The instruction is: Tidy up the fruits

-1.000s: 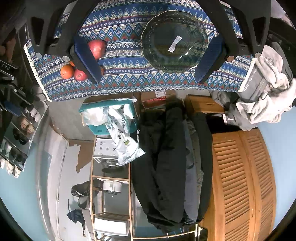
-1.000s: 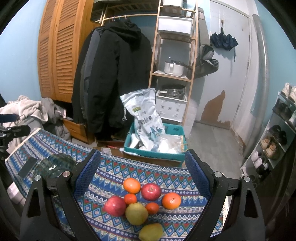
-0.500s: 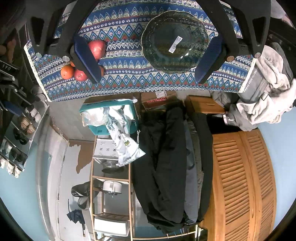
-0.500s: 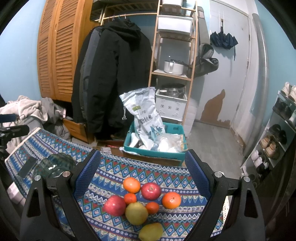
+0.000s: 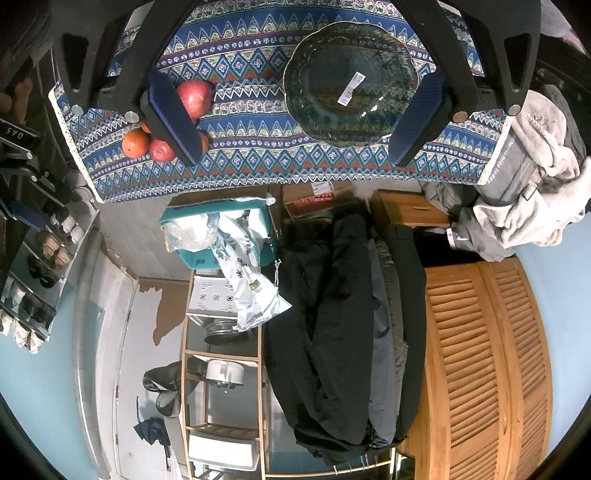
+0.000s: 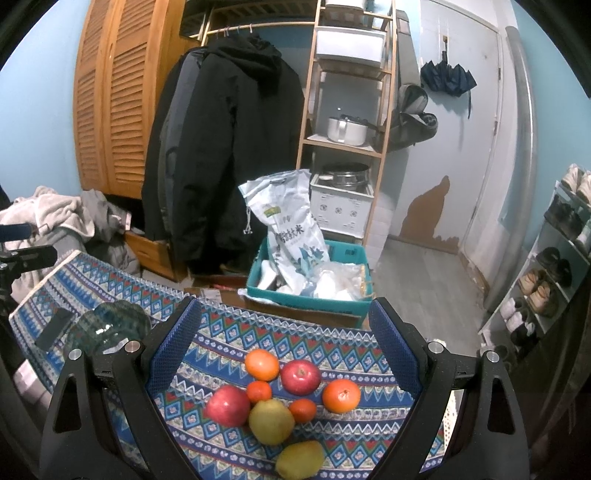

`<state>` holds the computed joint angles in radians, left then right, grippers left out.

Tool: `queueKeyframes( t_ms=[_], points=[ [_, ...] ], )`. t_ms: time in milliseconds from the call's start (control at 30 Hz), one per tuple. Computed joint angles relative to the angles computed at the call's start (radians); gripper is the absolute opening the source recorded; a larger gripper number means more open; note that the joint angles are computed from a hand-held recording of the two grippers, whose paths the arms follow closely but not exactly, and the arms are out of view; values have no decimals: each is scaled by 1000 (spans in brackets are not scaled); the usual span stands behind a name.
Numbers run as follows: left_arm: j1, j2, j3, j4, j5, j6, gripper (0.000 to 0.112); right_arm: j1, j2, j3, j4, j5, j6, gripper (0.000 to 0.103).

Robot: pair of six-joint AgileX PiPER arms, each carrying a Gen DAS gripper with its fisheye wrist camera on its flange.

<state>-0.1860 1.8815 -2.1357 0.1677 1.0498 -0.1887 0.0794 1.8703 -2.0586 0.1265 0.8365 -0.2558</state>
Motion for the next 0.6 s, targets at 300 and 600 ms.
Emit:
queueKeyframes(
  t_ms=[300,600],
  points=[
    [-1,-3,9,1,-5,-1,102,4,0,5,-3,-2,0,90],
    [-4,-1,6,2,-4,-2,102,3,1,2,-3,0,-2,90]
  ],
)
